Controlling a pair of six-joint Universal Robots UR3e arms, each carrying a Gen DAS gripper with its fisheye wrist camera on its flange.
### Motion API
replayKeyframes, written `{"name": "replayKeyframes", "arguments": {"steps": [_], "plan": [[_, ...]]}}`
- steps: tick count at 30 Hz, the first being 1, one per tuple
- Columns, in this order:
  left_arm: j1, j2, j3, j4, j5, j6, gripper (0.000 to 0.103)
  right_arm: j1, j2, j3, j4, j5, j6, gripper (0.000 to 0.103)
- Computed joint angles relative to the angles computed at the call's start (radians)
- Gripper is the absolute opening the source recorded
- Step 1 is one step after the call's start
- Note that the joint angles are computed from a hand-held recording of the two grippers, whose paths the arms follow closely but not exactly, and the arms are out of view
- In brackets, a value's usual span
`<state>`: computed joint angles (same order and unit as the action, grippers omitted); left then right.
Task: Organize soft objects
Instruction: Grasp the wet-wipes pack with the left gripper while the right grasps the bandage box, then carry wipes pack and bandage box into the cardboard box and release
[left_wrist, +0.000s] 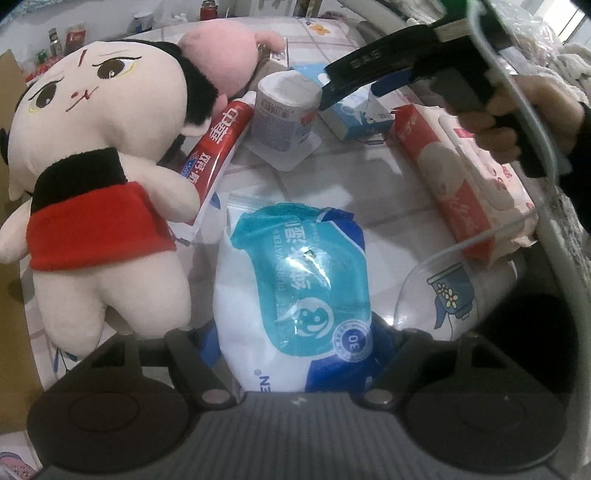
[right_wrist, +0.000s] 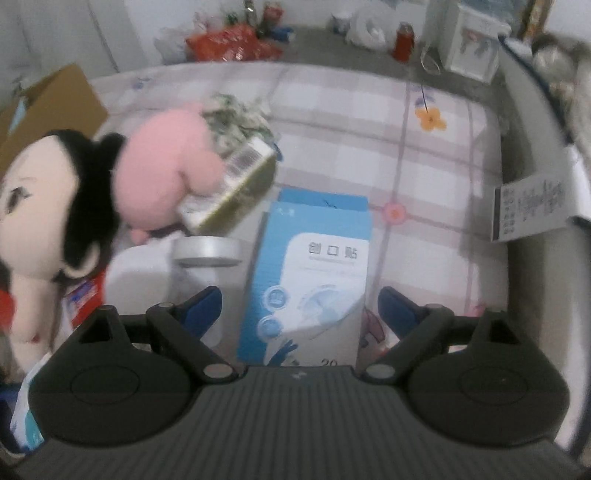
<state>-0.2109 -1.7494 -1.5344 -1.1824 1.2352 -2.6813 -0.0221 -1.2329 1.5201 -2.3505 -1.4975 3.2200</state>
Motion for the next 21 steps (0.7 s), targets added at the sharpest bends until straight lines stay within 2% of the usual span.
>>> {"name": "replayKeyframes", "arguments": {"steps": [1,2,3,10,21], "plan": [[0.001,0.001,-0.003,0.002,-0.003,0.000,0.076,-0.004,0.019,-0.016,0.012,0.003,0.009,0.086],[0.004,0.002,-0.004,0.000,-0.006,0.000,0.076,-0.008,0.037,-0.027,0.021,0.010,0.013,0.076],[0.007,0.005,-0.006,0.000,-0.009,0.000,0.075,-0.013,0.052,-0.036,0.028,0.018,0.021,0.074],[0.029,0.055,-0.051,0.017,-0.029,0.020,0.068,-0.009,-0.001,0.048,-0.046,-0.019,0.137,0.073],[0.116,0.210,-0.129,-0.049,-0.142,0.074,0.066,0.021,-0.365,0.306,-0.178,-0.090,0.349,0.072]]}}
